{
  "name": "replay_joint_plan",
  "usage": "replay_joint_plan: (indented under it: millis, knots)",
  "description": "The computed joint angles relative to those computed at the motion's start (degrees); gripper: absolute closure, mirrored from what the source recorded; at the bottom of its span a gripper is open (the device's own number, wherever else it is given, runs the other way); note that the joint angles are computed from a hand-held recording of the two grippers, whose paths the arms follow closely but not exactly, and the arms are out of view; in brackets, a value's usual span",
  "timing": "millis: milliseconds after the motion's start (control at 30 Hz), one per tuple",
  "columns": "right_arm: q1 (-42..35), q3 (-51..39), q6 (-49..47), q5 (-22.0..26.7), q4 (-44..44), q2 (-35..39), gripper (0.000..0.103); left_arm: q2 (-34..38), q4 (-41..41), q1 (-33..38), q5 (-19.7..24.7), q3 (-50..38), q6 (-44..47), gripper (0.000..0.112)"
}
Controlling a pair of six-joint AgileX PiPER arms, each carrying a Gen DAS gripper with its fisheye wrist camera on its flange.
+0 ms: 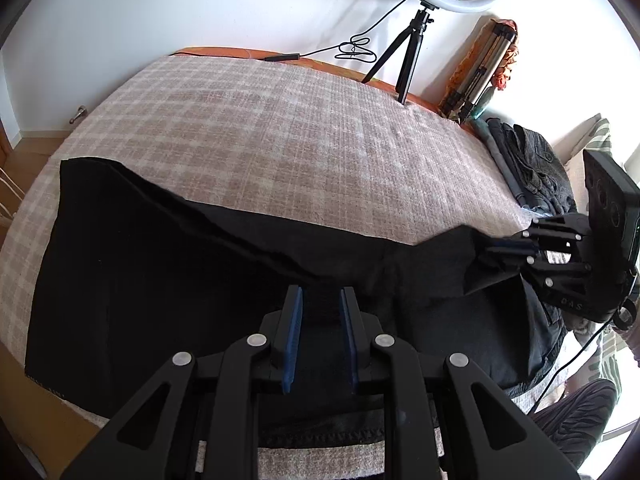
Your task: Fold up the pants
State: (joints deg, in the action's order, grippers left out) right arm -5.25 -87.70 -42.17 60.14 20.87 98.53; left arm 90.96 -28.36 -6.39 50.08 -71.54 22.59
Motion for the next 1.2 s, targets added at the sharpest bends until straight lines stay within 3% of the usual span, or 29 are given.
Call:
replay_joint_plan:
  millis: [133, 300, 367, 433, 533, 633, 667, 733, 767, 800, 900, 967, 1100, 1200]
  knots:
    - [3.2, -5.5, 9.6, -6.8, -11.0, 7.7, 0.095, 2.3, 1.3, -0.2, -0.1, -1.2, -2.1, 0.096]
    - [6.0, -6.5, 15.4, -10.4, -20.2, 12.1, 0.096, 5.0, 3.3, 0.3, -0.3, -2.0, -4.9, 0.096]
    - [6.8, -7.0, 16.5, -10.5, -21.7, 12.7, 0.095, 5.6, 3.1, 1.1, -0.2, -2.0, -5.2, 0.096]
    - [6.3, -9.9, 17.3, -7.3, -21.1, 13.6, 0.094, 6.0, 2.8, 1.9, 0.0, -1.7, -5.4, 0.096]
    - [4.6, -10.1, 18.1, -5.5, -18.4, 11.7, 0.086, 6.5, 2.1, 2.7, 1.1, -2.0, -4.2, 0.096]
    - [3.1, -7.0, 16.6, -4.4, -14.4, 7.0, 0.064, 6.9, 3.1, 2.3, 1.5, -2.7, -4.7, 0.095]
    - [2.7, -5.9, 15.8, -3.9, -12.6, 5.6, 0.059, 7.0, 3.2, 2.3, 1.6, -2.8, -4.1, 0.090]
    - [2.6, -3.7, 15.1, -3.0, -10.5, 2.6, 0.058, 7.0, 0.4, 1.7, 0.7, -2.1, 0.1, 0.068]
    - [2.6, -2.9, 14.7, -2.4, -9.4, 1.4, 0.058, 6.8, -2.2, 1.8, 0.3, -1.2, 3.9, 0.047]
    - [2.7, -2.0, 14.2, -1.8, -8.4, 0.1, 0.058, 6.4, -2.5, 0.6, -0.8, -0.3, 5.8, 0.036]
    - [3.6, 0.4, 13.6, -1.0, -7.2, -3.2, 0.058, 4.0, 8.9, -5.7, -7.4, 2.7, -1.4, 0.036]
    - [3.9, 1.8, 13.1, -0.3, -5.9, -5.1, 0.058, 3.4, 14.0, -8.1, -8.7, 3.3, -6.0, 0.035]
    - [4.9, 4.1, 13.1, 0.5, -3.1, -8.8, 0.057, 3.2, 12.4, -6.9, -6.9, 2.4, -8.2, 0.035]
    - [6.1, 4.6, 13.6, 1.2, -1.4, -10.5, 0.051, 1.0, 13.0, -5.5, -7.1, 3.5, -10.8, 0.035]
